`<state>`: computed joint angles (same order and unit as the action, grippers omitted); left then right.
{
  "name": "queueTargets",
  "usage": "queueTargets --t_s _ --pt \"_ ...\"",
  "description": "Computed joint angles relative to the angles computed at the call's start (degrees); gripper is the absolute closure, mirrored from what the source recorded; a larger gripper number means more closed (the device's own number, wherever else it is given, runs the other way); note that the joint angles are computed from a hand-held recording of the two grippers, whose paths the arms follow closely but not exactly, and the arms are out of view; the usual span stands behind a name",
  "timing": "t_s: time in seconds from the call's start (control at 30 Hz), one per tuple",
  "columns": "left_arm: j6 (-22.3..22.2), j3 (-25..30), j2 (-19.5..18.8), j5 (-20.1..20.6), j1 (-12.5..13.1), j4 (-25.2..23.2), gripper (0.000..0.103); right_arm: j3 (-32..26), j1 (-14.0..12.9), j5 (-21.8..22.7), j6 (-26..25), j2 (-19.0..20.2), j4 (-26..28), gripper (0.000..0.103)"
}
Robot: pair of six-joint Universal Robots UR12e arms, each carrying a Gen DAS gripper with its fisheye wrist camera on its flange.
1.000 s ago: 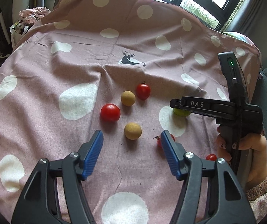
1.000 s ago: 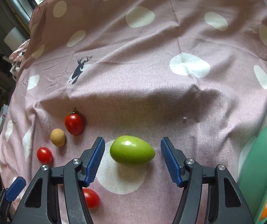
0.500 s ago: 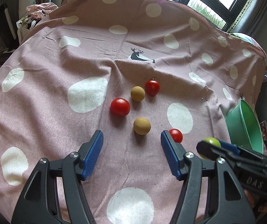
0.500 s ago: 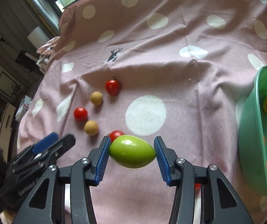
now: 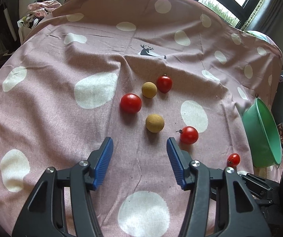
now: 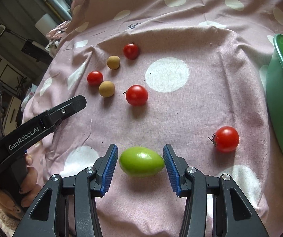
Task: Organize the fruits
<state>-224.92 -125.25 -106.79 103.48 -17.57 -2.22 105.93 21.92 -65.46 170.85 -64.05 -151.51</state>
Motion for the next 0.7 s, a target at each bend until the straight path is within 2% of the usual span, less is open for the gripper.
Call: queueTargets --t_s 0.17,0.27,0.37,0.47,0.53,0.63,0.7 --pt "1.15 0.25 -0.3 -0.98 -0.04 0.23 0.048 0.27 -0.55 0.41 0.42 -0.29 0.06 0.05" --pt "0.4 -0.06 -0.39 -3.53 0.37 1.4 0.048 0.9 -1.97 3.61 2.44 -0.71 -1.96 0.048" --pt "1.66 0.05 -1.11 -6.82 0.39 4.11 0.048 1.43 -3.26 6.03 5.36 -0.83 -4.67 0.048" --pt "3.32 1.27 -2.32 -6.68 -0.54 4.55 0.048 1.54 -3.93 7.37 8.22 -0.27 -8.07 0.048" --pt "3.43 1.78 -3.23 -8.62 -0.58 5.35 0.048 0.61 -4.55 10.79 8.61 1.04 -10.39 0.048" --pt "3.89 2.24 -4.52 -13.54 -0.26 7.2 0.048 -1.78 -4.65 11.6 10.06 2.96 -9.37 0.051" --pt "4.67 2.86 -5.09 -13.55 -0.67 7.51 0.049 -3.09 -4.38 11.36 9.01 3.76 -6.8 0.058"
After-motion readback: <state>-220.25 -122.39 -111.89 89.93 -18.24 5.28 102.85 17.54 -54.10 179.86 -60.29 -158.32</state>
